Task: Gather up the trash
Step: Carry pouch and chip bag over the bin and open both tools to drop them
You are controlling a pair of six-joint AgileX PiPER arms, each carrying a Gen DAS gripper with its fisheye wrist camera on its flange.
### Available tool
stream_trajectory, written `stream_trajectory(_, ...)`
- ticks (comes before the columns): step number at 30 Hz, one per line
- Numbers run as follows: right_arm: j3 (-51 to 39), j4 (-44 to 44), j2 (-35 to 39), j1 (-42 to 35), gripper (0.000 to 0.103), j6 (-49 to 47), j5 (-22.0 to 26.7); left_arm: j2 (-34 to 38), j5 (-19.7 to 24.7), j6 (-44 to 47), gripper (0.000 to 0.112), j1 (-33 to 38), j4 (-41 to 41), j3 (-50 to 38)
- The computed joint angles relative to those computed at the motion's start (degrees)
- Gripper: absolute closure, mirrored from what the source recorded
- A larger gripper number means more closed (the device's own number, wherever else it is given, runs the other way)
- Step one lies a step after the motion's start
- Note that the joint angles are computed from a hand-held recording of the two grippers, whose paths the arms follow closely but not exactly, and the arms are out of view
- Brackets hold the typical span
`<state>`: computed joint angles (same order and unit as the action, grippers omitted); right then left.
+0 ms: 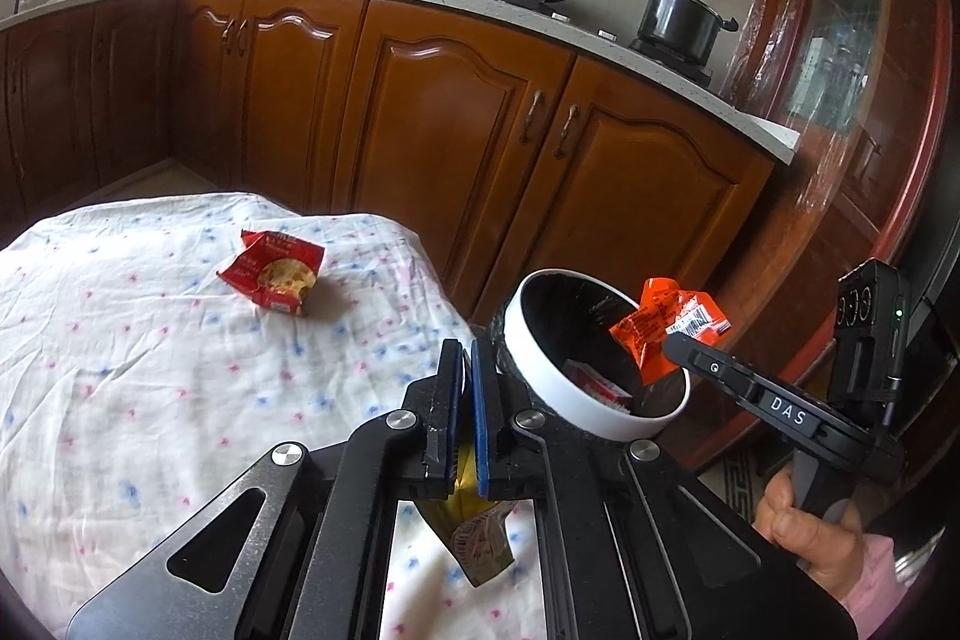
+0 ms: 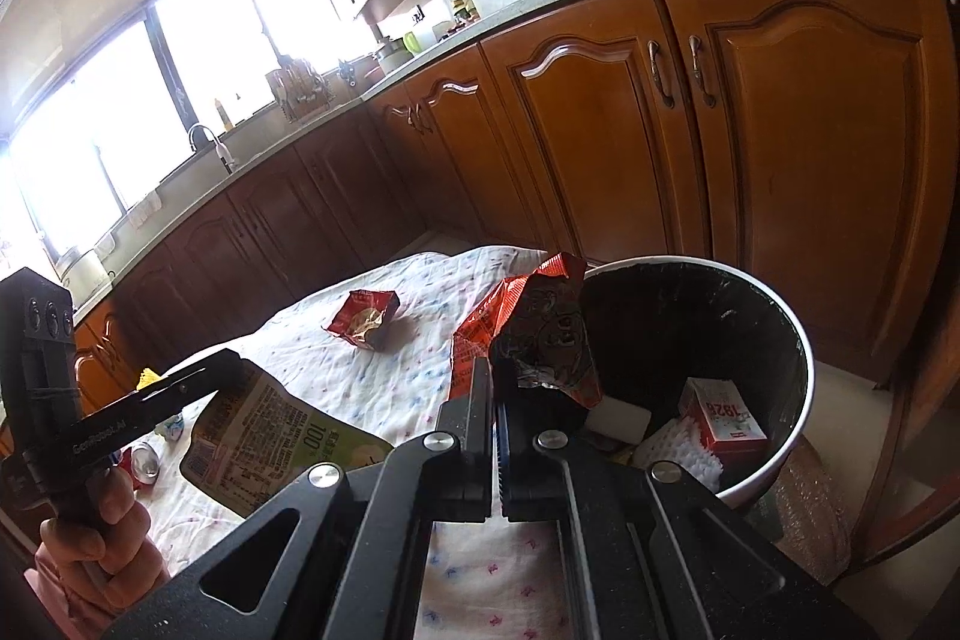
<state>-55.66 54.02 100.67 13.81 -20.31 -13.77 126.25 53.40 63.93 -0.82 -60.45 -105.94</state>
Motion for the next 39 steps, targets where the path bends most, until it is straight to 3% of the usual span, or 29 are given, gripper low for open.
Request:
stream_trajectory(18,0.3,-10.0,-0.3,-1.6,0.102,9.2,0.8,0.5,0.1,-0.8,0.111,-0.6,0.9,-2.0)
stream_trajectory(27,0.9,-6.7,-2.1,-3.0,0.102,5.1,1.1,1.4,0.8,-2.4,0.111,-1.8,1.3,-5.7)
stream_trajectory(39,2.8,-12.1,-4.9,-8.0,0.102,8.5,2.7,2.4,1.6,-5.5,0.112,-6.1,2.5,-12.6)
